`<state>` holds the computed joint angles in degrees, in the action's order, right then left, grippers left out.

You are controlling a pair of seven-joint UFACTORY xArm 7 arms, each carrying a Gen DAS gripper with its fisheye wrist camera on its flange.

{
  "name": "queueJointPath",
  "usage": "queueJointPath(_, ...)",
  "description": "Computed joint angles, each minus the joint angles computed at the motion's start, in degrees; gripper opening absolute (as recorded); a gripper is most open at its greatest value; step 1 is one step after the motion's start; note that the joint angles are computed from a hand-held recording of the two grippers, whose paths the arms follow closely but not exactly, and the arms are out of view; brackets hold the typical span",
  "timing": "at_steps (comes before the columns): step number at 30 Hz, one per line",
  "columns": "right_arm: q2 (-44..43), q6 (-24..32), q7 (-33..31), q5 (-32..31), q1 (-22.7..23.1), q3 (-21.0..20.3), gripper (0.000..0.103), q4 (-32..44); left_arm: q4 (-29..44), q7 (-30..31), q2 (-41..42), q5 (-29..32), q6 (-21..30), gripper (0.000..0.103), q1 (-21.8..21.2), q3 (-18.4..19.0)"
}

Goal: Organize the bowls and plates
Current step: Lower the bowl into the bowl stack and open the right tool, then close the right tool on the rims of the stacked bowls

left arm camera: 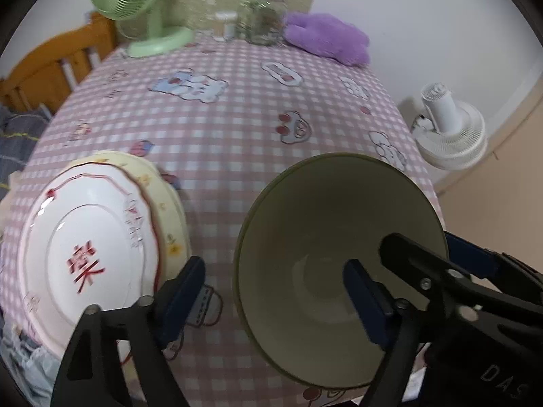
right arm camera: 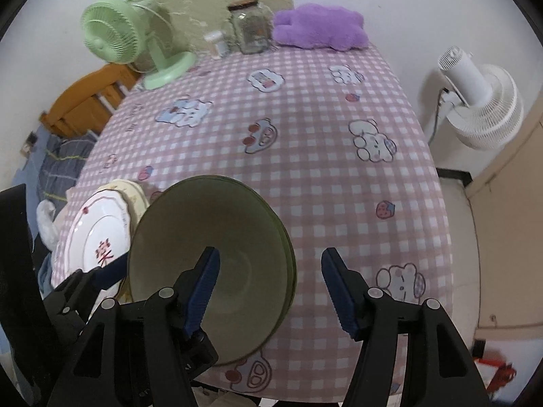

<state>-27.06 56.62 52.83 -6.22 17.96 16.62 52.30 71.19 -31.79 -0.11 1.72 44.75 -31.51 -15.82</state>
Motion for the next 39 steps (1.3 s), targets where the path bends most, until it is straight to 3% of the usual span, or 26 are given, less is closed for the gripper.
queueJointPath(5, 3.0, 2.5, 6.0, -3.5, -1.3, 2.4, 0.066, 2.9, 0.9, 9.7, 1.7, -8.0, -1.1, 0.070, 1.0, 0.7)
queueJointPath(9, 5.4, 7.1, 10.3, -5.8, -0.9, 3.3, 0.066, 5.5, 1.2, 15.9, 2.5, -13.1, -0.6, 0.051, 1.5, 0.8)
queueJointPath(19, 3.4, 10.9, 18.1, -7.1, 0.7, 3.0, 0.066, 4.1, 2.6, 17.8, 3.5, -11.6, 2.3, 0.048, 1.1, 0.7)
queueJointPath(24, 1.8, 7.3, 17.0, -4.8, 1.2, 1.2, 0.066, 0.8, 2.7, 16.9, 3.4, -9.4, 2.9, 0.045, 0.9, 0.8)
queueJointPath(34, -1.1, -3.9, 8.6, 3.9, 1.3, -3.3, 0.066, -7.3, 3.0, 9.8, 3.6, -4.1, 3.6, 0.046, -0.1, 0.7)
queueJointPath(39, -0.8, -9.6, 2.9, 10.4, 2.3, -5.8, 0.053, -9.5, 3.5, 7.7, 4.0, -2.6, 3.9, 0.047, -0.4, 0.6)
